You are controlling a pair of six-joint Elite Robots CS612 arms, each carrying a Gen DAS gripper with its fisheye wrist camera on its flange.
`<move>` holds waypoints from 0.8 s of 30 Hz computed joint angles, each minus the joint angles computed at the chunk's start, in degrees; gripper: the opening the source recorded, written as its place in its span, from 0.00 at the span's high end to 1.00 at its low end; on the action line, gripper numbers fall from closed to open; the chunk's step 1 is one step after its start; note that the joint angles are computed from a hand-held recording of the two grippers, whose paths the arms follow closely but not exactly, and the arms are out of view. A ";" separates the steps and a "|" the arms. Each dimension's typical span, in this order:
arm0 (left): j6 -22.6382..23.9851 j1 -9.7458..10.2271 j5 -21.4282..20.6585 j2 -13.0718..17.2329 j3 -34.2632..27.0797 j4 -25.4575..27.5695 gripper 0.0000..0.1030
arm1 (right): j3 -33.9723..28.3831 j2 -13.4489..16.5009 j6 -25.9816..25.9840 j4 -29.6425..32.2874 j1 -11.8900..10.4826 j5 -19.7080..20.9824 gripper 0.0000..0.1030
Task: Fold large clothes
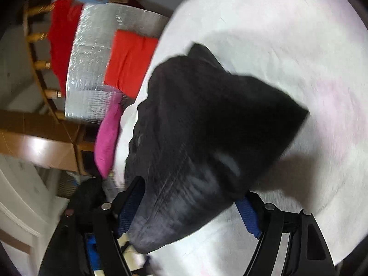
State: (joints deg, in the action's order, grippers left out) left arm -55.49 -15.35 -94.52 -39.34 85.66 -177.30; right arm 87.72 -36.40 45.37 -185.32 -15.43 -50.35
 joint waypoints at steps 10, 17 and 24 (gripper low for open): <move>1.86 0.95 -3.14 0.52 -1.51 2.20 0.28 | 1.56 -2.08 -2.55 2.46 -0.16 -4.43 0.35; 0.96 1.09 4.93 -2.98 2.54 1.30 0.24 | 5.59 -4.84 3.36 -3.54 -2.64 -11.43 0.30; 13.05 -0.72 14.57 -2.92 -2.16 13.75 0.22 | -0.14 -5.72 -14.79 8.95 -0.20 -17.11 0.30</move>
